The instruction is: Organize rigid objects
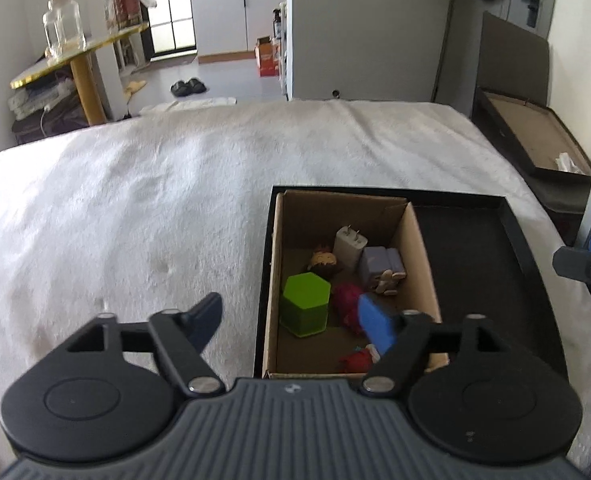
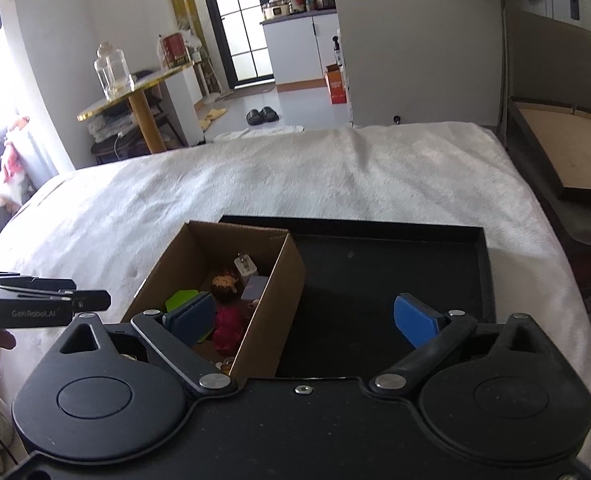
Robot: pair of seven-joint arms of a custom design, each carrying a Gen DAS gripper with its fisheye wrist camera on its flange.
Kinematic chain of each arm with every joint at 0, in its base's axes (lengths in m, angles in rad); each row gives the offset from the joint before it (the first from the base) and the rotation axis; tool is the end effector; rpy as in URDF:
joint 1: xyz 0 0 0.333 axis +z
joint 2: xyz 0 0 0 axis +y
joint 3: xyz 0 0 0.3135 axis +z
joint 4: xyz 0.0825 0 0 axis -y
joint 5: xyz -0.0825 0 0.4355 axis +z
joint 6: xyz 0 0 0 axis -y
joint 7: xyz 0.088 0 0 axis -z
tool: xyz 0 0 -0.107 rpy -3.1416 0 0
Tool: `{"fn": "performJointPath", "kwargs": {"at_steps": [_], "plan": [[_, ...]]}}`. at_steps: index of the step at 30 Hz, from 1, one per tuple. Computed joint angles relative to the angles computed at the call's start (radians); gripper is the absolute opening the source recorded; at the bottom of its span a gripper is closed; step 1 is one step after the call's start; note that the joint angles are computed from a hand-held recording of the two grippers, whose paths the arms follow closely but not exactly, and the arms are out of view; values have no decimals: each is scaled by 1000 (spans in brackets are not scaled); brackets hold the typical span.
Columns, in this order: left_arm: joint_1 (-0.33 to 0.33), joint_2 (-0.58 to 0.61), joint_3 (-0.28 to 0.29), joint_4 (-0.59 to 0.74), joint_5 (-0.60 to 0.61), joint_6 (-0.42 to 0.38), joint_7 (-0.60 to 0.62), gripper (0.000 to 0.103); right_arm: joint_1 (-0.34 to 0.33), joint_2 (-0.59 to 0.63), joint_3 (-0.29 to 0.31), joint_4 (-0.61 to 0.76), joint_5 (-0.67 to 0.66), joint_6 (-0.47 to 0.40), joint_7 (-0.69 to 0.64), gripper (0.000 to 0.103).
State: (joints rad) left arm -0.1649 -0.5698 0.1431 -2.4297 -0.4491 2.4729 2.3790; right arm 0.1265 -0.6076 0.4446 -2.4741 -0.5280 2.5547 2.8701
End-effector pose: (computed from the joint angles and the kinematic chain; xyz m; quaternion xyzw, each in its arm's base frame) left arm 0.4761 -0.0026 0.5563 -0.4520 0.8155 -0.3147 0.1777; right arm 0.3895 0.2778 0.5308 -0.5148 0.7448 -0.2833 0.3162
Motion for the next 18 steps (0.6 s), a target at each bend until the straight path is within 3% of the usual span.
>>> {"fn": "performJointPath", "kwargs": {"at_steps": [4,18], "plan": [[-11,-23,29,9,-25,-48,46,86,18,-51,-12,-31,25,6,2,103],[16,-105,64,30,-84,-189,90,88,40,-183,12,-76,141,-3,-48,103]]}}
